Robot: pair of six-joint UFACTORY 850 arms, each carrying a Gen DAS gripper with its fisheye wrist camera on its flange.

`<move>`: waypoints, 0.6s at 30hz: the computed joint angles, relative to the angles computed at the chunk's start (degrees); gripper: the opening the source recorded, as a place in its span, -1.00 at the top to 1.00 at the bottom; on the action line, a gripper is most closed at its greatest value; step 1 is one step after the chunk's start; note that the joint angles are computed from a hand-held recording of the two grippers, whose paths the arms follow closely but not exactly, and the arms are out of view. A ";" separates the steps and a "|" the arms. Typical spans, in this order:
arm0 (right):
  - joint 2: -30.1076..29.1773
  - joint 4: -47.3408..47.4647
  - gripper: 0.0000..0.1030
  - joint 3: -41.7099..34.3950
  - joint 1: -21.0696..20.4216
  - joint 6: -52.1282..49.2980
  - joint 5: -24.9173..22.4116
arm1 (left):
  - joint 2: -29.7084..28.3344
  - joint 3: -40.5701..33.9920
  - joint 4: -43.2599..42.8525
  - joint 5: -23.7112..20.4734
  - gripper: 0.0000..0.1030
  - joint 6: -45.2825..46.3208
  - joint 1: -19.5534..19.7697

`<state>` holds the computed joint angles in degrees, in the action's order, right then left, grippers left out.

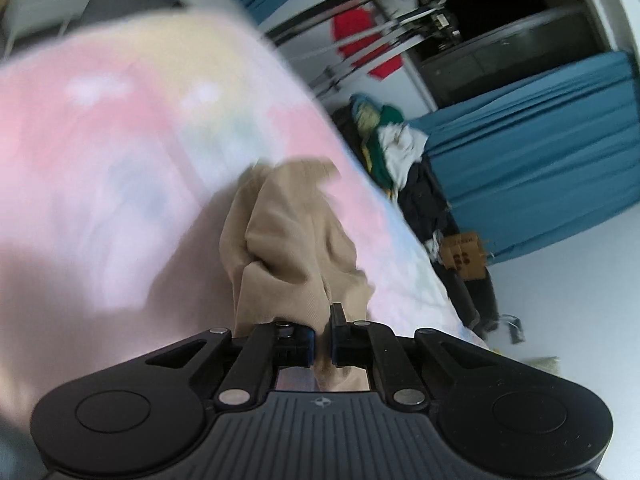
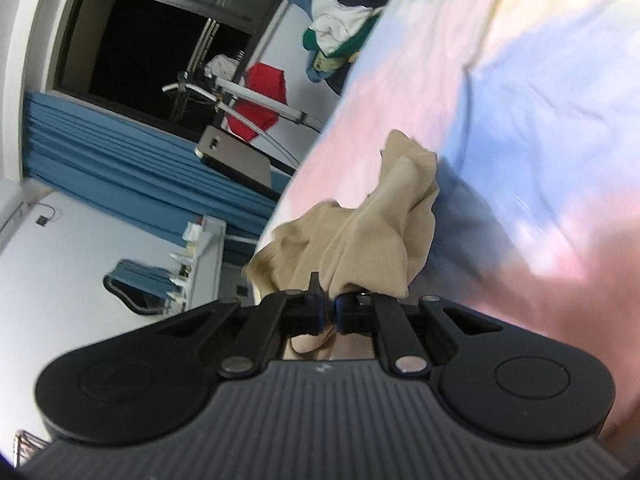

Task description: Fold clothes

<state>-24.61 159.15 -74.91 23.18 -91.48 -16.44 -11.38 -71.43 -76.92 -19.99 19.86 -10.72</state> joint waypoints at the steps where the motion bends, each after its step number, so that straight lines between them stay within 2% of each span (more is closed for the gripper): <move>1: 1.67 2.12 0.84 2.70 0.55 -1.36 0.09 | 2.25 3.14 -2.37 -0.96 0.87 1.69 0.29; 5: 8.37 8.67 0.84 12.71 2.76 -2.90 -2.82 | 7.17 10.70 -9.49 -3.43 0.87 6.51 1.46; 8: 10.21 13.68 0.84 13.63 3.51 -7.99 -2.70 | 7.37 11.26 -11.80 -3.96 0.87 7.31 2.10; 11: 8.89 18.14 0.84 10.10 3.21 -14.25 -1.41 | 5.16 8.26 -14.13 -3.77 0.85 8.70 2.36; 14: 4.80 16.56 0.84 3.86 1.92 -12.03 0.56 | 1.20 3.46 -14.96 -4.01 0.81 6.91 2.82; 18: -1.72 20.44 0.84 -5.25 0.75 -15.28 4.16 | -8.15 -8.06 -8.09 -2.83 0.79 -1.67 2.88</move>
